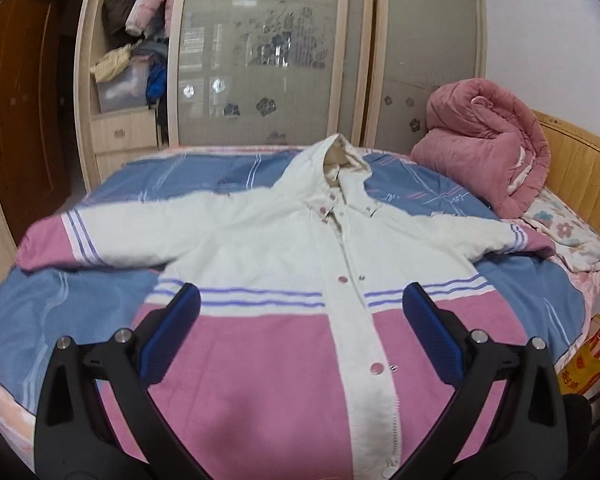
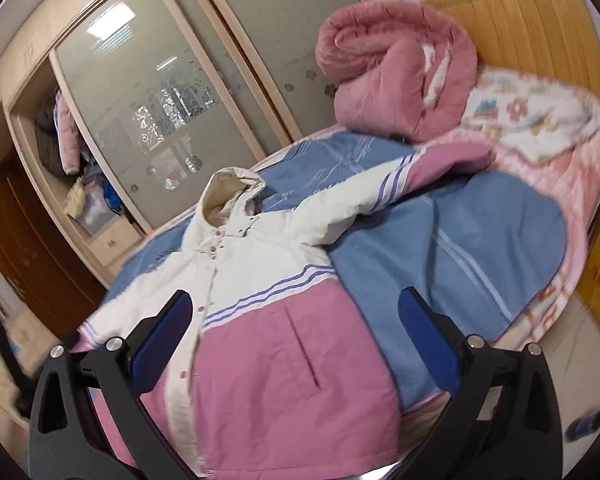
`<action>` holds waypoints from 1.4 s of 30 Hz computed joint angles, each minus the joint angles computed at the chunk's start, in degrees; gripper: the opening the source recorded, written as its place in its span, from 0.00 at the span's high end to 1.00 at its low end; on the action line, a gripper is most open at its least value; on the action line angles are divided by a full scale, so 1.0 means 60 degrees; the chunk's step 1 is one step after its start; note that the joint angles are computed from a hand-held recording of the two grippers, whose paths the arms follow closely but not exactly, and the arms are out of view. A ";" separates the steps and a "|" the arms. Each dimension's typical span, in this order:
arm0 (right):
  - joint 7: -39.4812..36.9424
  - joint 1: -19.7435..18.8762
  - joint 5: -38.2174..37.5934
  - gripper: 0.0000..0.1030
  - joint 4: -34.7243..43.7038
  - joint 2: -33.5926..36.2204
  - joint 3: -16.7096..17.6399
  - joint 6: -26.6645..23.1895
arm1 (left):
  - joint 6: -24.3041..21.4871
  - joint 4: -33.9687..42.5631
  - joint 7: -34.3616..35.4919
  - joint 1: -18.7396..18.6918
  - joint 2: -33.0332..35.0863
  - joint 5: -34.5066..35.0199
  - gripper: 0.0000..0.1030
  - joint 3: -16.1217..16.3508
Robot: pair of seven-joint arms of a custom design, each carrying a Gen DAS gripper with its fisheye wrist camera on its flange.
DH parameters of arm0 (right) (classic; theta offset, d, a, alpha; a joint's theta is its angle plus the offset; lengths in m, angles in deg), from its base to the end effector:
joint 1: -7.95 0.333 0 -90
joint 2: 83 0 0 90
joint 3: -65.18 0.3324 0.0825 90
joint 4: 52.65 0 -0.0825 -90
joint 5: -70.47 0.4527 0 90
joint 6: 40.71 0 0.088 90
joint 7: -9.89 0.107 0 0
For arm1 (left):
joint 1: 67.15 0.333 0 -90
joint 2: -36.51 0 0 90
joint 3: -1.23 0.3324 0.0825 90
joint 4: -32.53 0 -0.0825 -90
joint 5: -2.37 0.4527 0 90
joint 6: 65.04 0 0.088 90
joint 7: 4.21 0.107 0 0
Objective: Fold large clothes
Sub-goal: 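Move the right gripper to the pink sleeve cuff nearest it, then grasp the pink sleeve cuff with the right gripper and fold it across the chest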
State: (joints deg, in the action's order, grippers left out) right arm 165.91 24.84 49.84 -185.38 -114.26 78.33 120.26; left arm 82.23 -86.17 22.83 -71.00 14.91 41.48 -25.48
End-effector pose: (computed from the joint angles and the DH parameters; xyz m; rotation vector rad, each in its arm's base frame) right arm 0.4128 0.2846 0.6591 -1.2306 1.6981 -0.4068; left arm 0.4623 -0.3312 0.6667 -1.6524 1.5094 -0.9682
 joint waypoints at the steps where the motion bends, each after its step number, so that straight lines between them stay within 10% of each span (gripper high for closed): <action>1: -0.0150 0.0252 0.0294 0.01 -0.0092 0.0070 -0.0321 0.0324 | 0.0131 -0.0087 -0.0015 0.0000 0.0060 -0.0009 0.02 0.0032; 10: -0.1101 0.1277 0.2838 0.01 -0.0419 0.0586 -0.2190 0.1723 | 0.0367 -0.0164 0.0097 -0.0189 0.0582 -0.0073 0.02 0.0427; 18: -0.3864 0.4656 0.6528 0.01 0.0141 0.1637 -0.6122 0.2433 | 0.0497 -0.0213 0.0098 -0.0119 0.0583 -0.0071 0.02 0.0428; 23: -0.4038 0.3985 0.7066 0.01 0.0690 0.2625 -0.5946 0.2546 | 0.0400 -0.0152 0.0256 -0.0187 0.0677 -0.0110 0.02 0.0466; 30: -0.6229 0.4976 1.0043 0.04 0.1985 0.3990 -0.7328 0.2519 | 0.0266 -0.0014 0.0236 -0.0222 0.0865 0.0004 0.02 0.0522; 42: -0.4213 0.3152 0.8481 0.50 0.4220 0.6551 -0.7056 0.1092 | -0.0219 0.0380 0.0034 -0.0466 0.1374 0.0244 0.02 0.0889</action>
